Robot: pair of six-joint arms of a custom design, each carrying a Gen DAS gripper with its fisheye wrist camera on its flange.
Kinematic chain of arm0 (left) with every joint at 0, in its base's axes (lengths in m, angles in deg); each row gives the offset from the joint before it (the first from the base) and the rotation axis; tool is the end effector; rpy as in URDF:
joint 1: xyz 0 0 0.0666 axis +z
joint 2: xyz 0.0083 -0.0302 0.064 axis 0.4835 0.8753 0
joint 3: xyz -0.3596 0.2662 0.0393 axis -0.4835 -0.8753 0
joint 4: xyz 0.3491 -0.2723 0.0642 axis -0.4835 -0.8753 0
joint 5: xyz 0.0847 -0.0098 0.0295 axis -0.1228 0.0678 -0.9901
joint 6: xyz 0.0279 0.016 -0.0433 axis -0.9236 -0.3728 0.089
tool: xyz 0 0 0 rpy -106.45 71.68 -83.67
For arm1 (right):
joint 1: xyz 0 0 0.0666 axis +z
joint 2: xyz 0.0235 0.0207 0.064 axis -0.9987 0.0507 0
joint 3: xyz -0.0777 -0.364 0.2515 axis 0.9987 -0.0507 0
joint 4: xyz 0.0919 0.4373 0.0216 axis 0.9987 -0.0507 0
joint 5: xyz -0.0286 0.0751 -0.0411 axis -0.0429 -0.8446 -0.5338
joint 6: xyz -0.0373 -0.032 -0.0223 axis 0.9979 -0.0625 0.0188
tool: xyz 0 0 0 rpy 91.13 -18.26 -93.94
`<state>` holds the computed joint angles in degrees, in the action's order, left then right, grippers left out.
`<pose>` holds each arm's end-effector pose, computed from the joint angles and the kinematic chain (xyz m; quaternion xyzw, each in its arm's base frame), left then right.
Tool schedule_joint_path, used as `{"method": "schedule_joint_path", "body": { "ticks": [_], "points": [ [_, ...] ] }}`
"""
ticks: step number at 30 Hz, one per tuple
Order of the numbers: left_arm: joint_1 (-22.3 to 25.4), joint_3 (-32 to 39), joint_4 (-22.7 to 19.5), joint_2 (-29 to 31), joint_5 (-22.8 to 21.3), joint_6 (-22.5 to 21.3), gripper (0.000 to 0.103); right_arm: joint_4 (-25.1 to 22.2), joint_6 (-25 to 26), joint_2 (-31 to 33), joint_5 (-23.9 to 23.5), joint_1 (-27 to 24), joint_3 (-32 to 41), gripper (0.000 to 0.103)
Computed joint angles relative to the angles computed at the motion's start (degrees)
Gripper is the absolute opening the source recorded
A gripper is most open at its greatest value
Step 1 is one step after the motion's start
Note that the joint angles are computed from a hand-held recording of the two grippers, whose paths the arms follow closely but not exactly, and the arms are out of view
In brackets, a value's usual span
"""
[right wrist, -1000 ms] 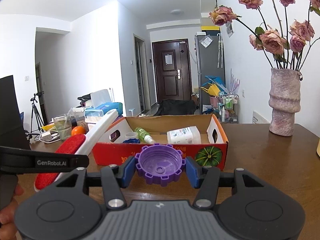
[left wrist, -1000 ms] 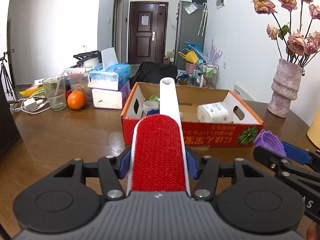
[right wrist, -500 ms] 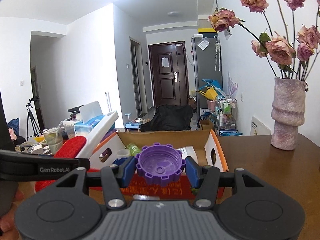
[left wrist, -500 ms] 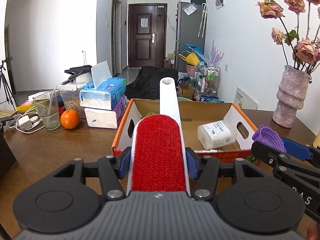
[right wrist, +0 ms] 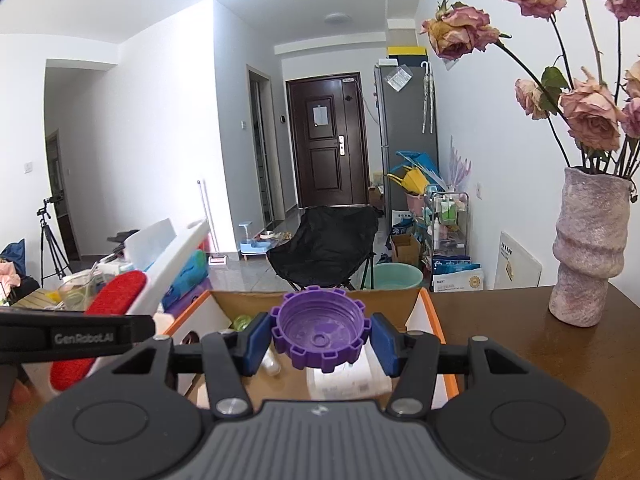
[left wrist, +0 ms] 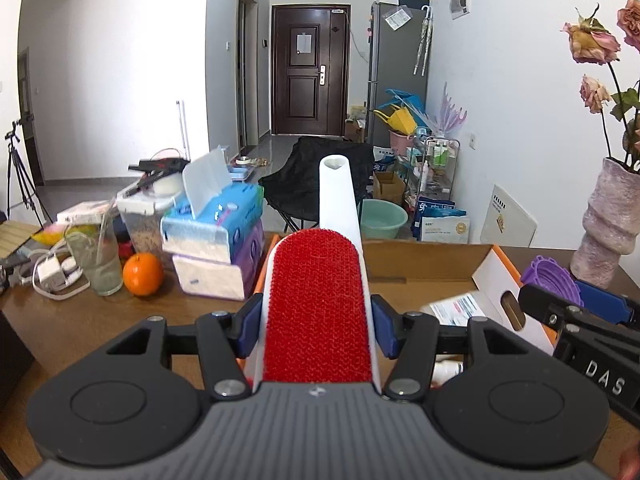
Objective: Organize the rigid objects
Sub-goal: 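Carry the lint roller and purple cap over the red box with both tools, then lower the lint roller and purple cap into the box and open both tools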
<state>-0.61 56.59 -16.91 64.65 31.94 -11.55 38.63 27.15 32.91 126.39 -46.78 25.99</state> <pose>0.3531 -0.1874 0.4915 0.0532 0.8691 -0.0348 0.4905 0.3061 0.2305 0.4646 0.0509 0.8192 0.0320 0.5703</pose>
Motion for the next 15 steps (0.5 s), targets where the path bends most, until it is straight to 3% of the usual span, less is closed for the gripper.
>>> {"method": "schedule_joint_path", "body": {
  "ticks": [15],
  "points": [
    [2.76,9.05,-2.68,9.68,1.09,0.07,0.057,-6.09,-0.99,7.40,-6.24,-8.20,7.62,0.053]
  ]
}}
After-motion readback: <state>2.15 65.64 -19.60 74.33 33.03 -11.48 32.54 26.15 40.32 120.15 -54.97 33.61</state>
